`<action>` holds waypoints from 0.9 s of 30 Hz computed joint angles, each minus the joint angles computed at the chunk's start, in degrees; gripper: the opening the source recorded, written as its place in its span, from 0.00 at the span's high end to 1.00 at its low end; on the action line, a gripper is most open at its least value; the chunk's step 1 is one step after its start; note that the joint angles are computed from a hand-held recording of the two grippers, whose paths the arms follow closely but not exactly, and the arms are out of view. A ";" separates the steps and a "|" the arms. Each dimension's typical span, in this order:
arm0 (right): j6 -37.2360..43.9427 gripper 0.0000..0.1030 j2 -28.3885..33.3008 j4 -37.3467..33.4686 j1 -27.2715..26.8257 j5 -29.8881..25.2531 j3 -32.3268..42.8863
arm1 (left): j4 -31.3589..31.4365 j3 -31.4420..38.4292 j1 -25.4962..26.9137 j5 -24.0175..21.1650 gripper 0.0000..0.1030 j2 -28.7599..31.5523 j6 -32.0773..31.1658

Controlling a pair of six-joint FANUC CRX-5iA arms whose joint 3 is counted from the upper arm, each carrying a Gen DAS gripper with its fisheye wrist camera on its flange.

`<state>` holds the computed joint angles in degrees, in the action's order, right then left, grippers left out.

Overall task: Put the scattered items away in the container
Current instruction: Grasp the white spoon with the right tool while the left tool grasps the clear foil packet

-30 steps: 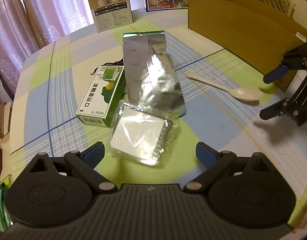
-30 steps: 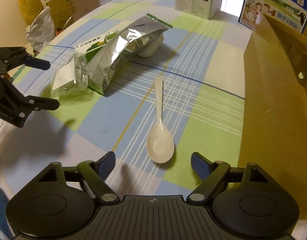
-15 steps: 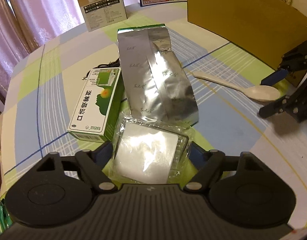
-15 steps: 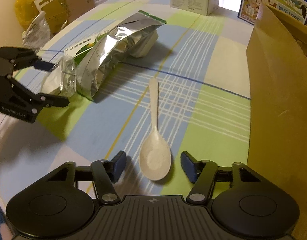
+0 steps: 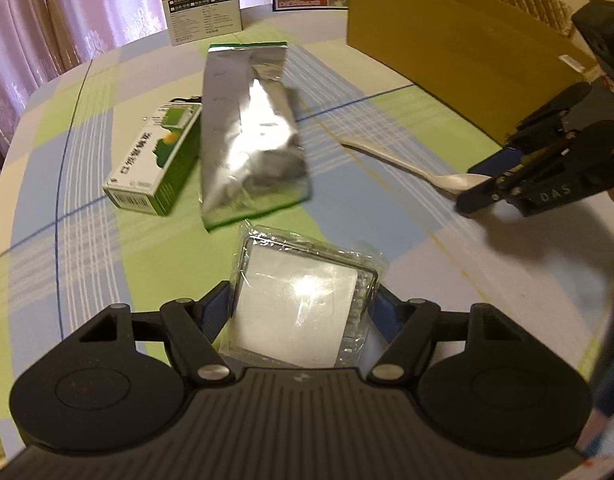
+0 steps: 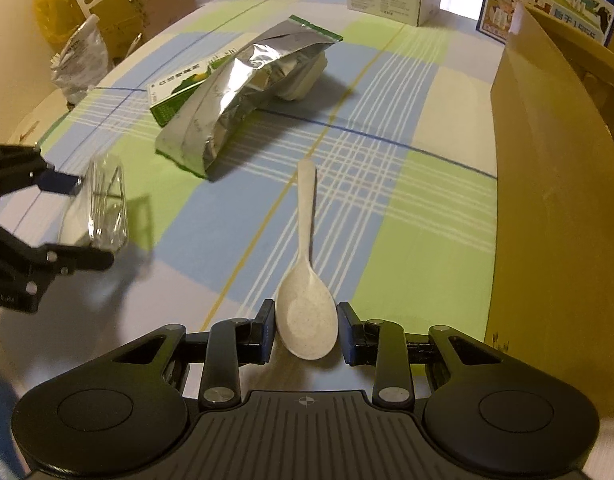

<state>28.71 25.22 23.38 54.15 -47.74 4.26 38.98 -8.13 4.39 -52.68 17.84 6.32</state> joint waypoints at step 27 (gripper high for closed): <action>-14.14 0.72 -7.41 12.42 5.77 0.36 -7.28 | 1.18 -5.92 1.60 -1.72 0.35 -8.91 4.11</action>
<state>14.58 17.81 35.79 59.92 -47.38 -3.02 40.16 -14.05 5.99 -54.40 8.93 10.44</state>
